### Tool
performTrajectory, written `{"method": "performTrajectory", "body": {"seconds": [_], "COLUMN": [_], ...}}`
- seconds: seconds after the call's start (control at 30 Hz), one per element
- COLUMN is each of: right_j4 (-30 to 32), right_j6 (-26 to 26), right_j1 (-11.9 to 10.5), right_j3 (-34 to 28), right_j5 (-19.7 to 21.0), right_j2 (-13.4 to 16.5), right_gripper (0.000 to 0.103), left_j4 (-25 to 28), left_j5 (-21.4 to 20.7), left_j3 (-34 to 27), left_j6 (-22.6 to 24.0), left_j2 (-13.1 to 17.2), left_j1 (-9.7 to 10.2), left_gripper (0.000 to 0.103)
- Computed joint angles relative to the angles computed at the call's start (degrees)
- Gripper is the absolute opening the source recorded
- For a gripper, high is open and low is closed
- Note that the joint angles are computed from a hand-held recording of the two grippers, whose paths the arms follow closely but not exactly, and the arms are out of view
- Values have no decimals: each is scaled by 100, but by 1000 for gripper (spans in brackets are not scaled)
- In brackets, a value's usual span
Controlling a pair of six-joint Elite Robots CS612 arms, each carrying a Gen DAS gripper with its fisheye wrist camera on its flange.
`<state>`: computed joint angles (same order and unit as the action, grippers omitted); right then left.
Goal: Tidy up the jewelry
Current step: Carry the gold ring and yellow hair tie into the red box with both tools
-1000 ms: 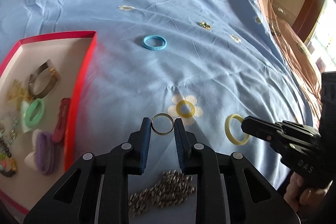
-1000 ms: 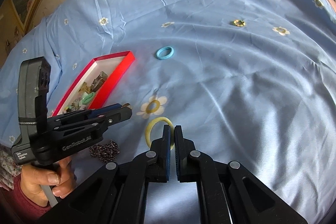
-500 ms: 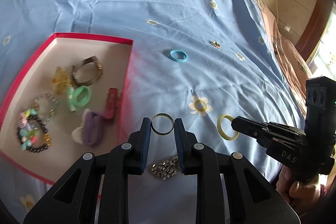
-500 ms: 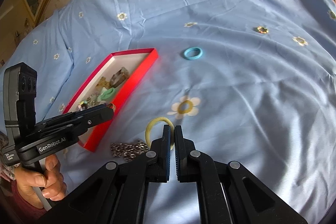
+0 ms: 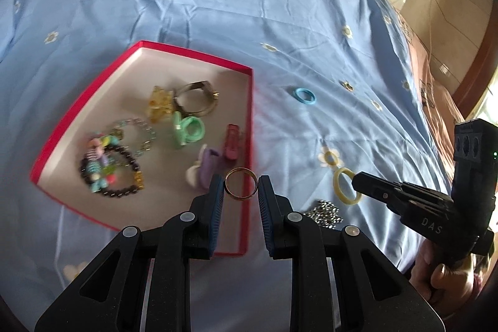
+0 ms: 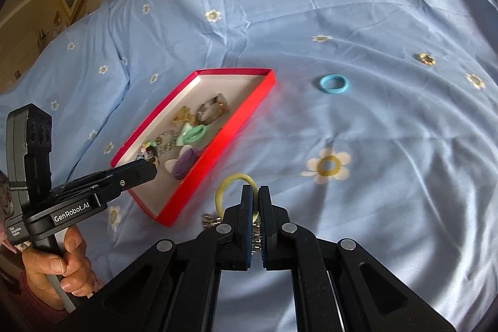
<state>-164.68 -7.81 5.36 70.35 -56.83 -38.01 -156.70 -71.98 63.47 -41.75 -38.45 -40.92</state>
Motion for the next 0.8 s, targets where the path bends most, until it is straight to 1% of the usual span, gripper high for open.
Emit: {"method": "performTrajectory", "body": {"seconds": [0.2,0.43,0.8], "right_j4": [73,187,515], "right_j6": [-160,-324,-605], "right_j1": [83,169,375], "right_j3": [-14,-60,-444], "right_j5": [61,128,226], "right_j2": [-8,-7,156], "right_gripper": [3,3,3], "left_j4": [-150,-239,-278], "left_j5": [104,241,440], "left_j3": [274,498,782], "left_j6": [-188,-304,-550], "left_j2": [-133,-242,-381], "left_j1": [7,8,102], "left_gripper": [21,21,21]}}
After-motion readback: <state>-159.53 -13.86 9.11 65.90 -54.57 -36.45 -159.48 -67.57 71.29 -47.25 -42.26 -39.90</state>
